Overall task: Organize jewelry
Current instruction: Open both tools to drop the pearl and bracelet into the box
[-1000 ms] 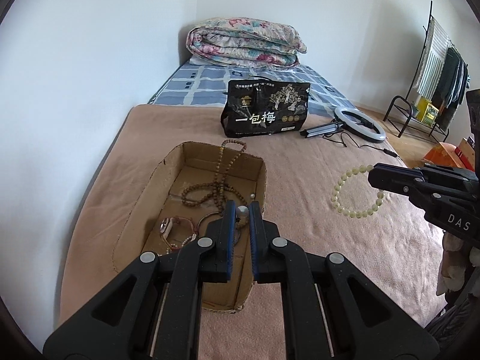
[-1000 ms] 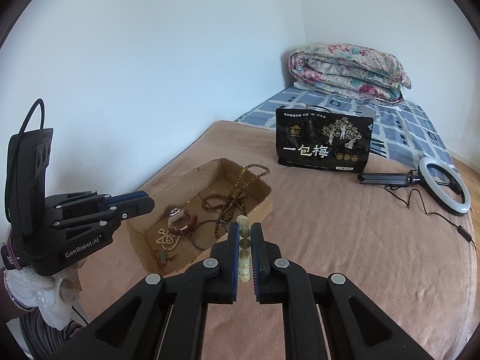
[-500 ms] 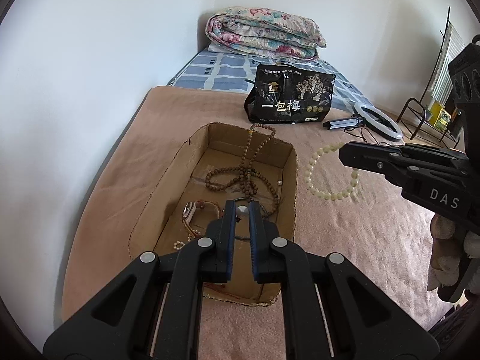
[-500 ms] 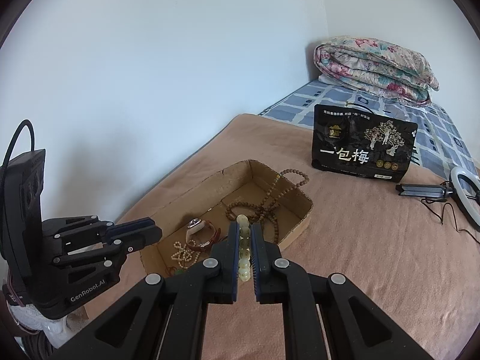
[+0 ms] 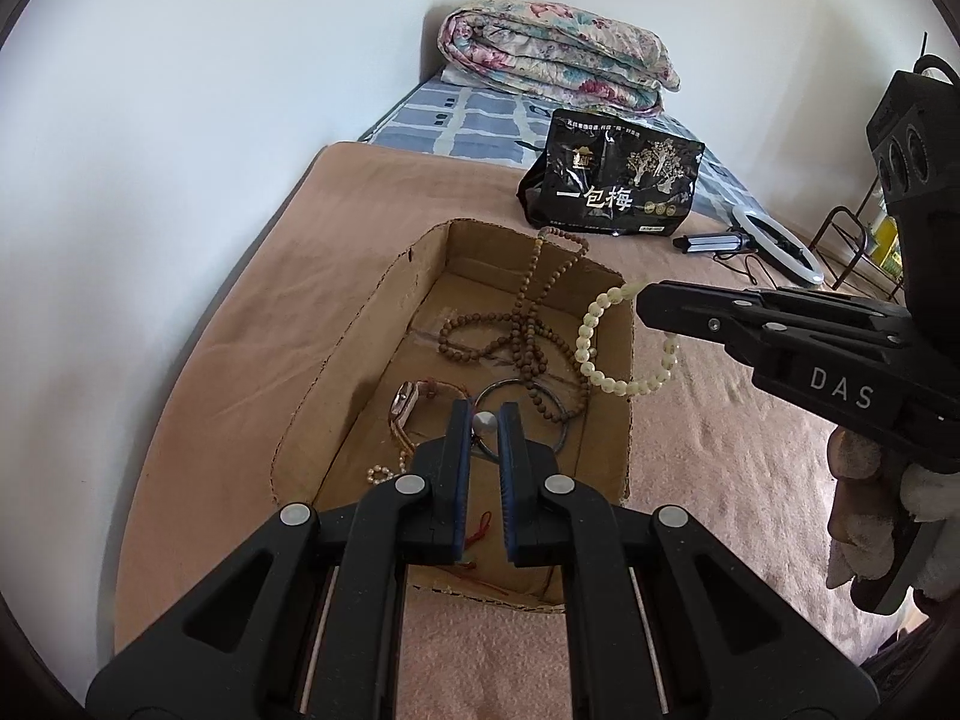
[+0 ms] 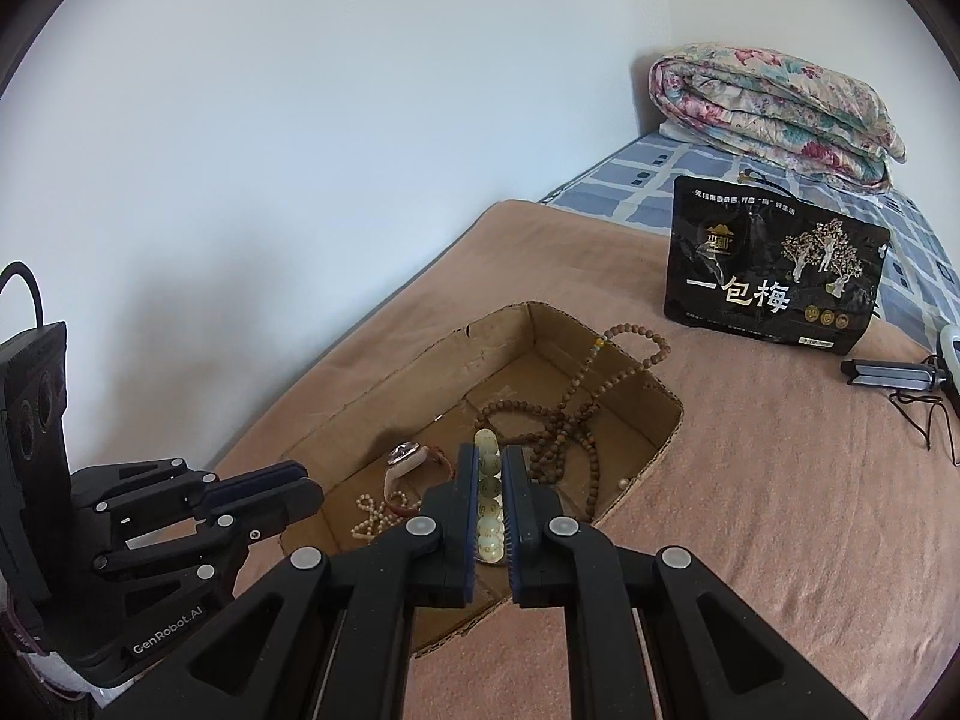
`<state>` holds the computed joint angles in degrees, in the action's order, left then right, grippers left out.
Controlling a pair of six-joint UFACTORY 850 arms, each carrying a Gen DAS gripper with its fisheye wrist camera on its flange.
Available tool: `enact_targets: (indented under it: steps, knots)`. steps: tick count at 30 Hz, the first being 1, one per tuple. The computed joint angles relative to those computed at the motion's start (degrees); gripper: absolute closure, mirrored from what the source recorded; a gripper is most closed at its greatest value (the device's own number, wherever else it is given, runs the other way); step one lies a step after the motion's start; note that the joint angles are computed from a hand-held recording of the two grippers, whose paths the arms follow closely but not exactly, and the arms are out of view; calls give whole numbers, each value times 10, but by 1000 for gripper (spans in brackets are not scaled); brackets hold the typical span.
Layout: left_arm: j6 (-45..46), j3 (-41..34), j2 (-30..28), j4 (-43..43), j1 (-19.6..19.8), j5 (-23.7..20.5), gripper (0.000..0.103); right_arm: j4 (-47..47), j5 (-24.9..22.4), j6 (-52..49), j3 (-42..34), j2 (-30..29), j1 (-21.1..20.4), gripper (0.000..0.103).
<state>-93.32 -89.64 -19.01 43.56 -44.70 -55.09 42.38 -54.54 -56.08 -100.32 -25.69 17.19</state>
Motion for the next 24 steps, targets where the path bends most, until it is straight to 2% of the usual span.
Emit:
enact_targets:
  steps: [7,8,12,13,14,15,16,17,19,21,22,24]
  knots:
    - [-10,7,5,-2,3,4,96,2,-2,3,-7,-6,5,96]
    - [-10,7,5,-2,3,3,96,1,-1,2,-7,-5,6,89]
    - [-9,5,4,-1,3,-4,96,-1,16,-1,-2,2,9,75]
    - [-8,5,3,-3,3,-5,96,-3,21,1,-1,3,9,64]
    - [-7,5,3,-4,3,-6,90,-3,27,3,1,5,10,50]
    - [-6,5,3,-6,3,-6,83,2,33,1,4,8,9,44]
    - [-7,4,2,-4,2,-9,64,6,39,0,7,10,8,35]
    - [-12,4,2,2,0,-16,53,6,43,1,8,12,8,30]
    - [-19,1,1,12,-4,-30,48,4,46,4,8,13,8,30]
    - [-25,3,3,15,-4,-30,43,4,50,7,8,14,7,23]
    - [-28,4,4,14,-3,-30,41,6,53,7,10,16,6,17]
    - [-26,4,4,12,-3,-32,40,11,61,7,14,20,5,13]
